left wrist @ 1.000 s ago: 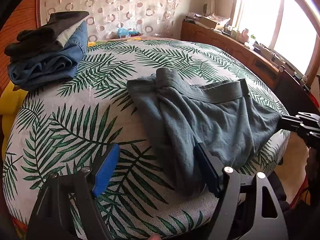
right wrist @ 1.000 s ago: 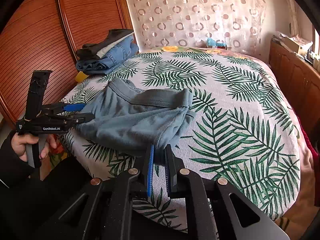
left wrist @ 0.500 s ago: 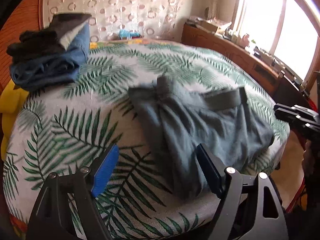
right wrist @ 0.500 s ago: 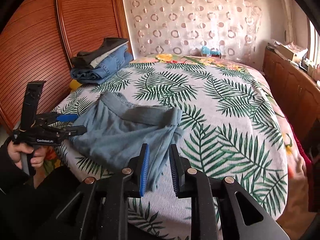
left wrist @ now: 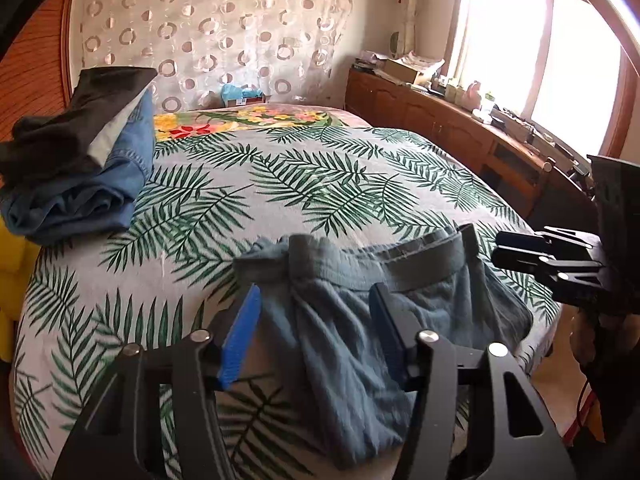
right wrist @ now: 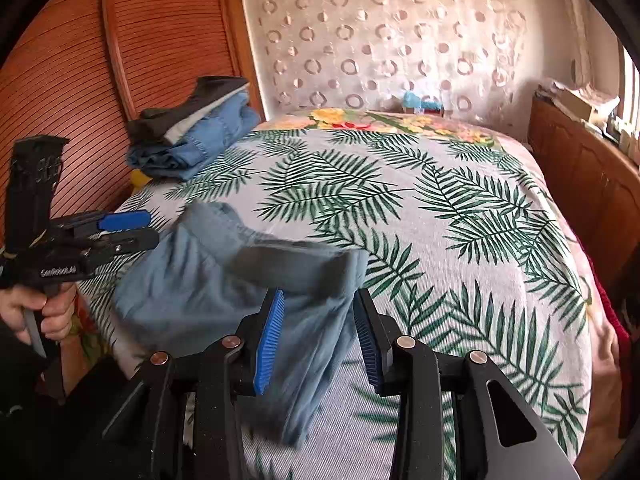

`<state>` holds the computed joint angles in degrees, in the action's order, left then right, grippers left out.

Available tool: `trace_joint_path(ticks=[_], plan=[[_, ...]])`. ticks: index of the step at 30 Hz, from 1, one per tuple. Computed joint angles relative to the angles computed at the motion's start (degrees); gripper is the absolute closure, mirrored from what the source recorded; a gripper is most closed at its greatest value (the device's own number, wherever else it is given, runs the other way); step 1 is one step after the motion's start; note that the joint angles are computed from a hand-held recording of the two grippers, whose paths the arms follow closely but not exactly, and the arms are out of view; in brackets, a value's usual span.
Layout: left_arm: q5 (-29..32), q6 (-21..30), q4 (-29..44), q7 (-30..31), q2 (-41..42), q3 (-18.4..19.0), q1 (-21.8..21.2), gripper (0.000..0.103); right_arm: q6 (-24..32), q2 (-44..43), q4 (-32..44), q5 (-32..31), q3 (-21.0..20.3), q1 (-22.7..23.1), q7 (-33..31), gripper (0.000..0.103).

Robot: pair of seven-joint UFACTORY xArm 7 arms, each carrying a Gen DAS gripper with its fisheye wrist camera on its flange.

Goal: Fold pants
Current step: 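Open the left gripper, then the right gripper, releasing the waistband, then close both grippers on the folded shorts' edge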

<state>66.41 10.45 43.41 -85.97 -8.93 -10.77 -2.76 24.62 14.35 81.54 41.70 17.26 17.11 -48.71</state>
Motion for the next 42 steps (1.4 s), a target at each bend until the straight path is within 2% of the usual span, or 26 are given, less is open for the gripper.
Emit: trace_joint_path(ticks=[8, 9, 10, 13, 16, 18, 22, 25, 28, 33, 35, 37, 38, 40, 42], plan=[[-0.23, -0.99, 3.37, 2.16, 4.39, 1.98, -0.97, 0.061, 3.71, 8.69, 10.84, -11.36, -1.51, 2.79, 10.63, 0.066], [-0.32, -0.99, 3.52, 2.43, 4.72, 2.31, -1.27, 0.063, 3.88, 9.25, 11.53, -12.51, -1.54, 2.93, 11.75, 0.067], [-0.76, -1.0, 3.71, 3.03, 5.21, 2.67, -1.57, 0.063, 3.97, 9.69, 12.02, -12.84, -1.07, 2.62, 11.98, 0.072], [-1.0, -0.79, 4.34, 3.87, 6.56, 3.69, -2.39, 0.066, 3.49, 10.04, 12.5, -12.54, 0.48, 1.56, 11.23, 0.092], [0.49, -0.86, 4.73, 2.8, 7.21, 4.63, -3.03, 0.075, 1.84, 9.53, 11.88, -8.75, 3.37, -0.51, 6.69, 0.095], [2.67, -1.32, 4.73, 0.39, 6.94, 5.18, -3.04, 0.081, 0.41, 9.44, 11.98, -8.08, 3.57, -0.2, 5.69, 0.095], [7.97, -1.18, 4.43, -5.5, 5.29, 5.18, -2.65, 0.085, -1.13, 9.94, 12.71, -6.13, 4.55, -0.51, 3.53, 0.096], [7.34, -1.22, 4.33, -5.03, 5.26, 5.34, -2.22, 0.085, -1.17, 11.16, 13.8, -7.45, 3.53, 0.54, 4.48, 0.096], [2.97, -2.04, 4.07, -0.94, 5.87, 5.79, -2.05, 0.085, 0.27, 14.08, 17.19, -16.02, -1.4, 4.96, 12.3, 0.096], [-1.31, -3.05, 3.29, 2.42, 5.43, 5.68, -1.72, 0.084, 2.39, 16.09, 19.76, -20.51, -0.73, 4.97, 16.12, 0.095], [-3.95, -2.29, 2.92, 4.45, 5.01, 5.32, -1.74, 0.078, 1.98, 15.94, 19.61, -20.24, 0.2, 4.33, 16.37, 0.095], [-3.92, -1.49, 2.65, 4.38, 4.43, 4.64, -1.47, 0.06, 1.17, 15.62, 19.15, -19.39, 1.17, 3.42, 15.96, 0.095], [-3.09, -1.23, 2.62, 3.5, 4.27, 4.33, -1.2, 0.055, 0.82, 14.94, 18.3, -18.97, 1.53, 2.9, 15.57, 0.094], [-5.59, -1.0, 2.38, 5.77, 4.47, 4.39, -1.29, 0.053, -0.41, 13.32, 16.11, -18.82, 1.42, 2.64, 15.59, 0.091], [-13.18, -0.72, 2.13, 12.98, 5.39, 4.86, -2.08, 0.053, -1.93, 10.99, 12.76, -17.13, 2.52, 1.26, 14.23, 0.085]])
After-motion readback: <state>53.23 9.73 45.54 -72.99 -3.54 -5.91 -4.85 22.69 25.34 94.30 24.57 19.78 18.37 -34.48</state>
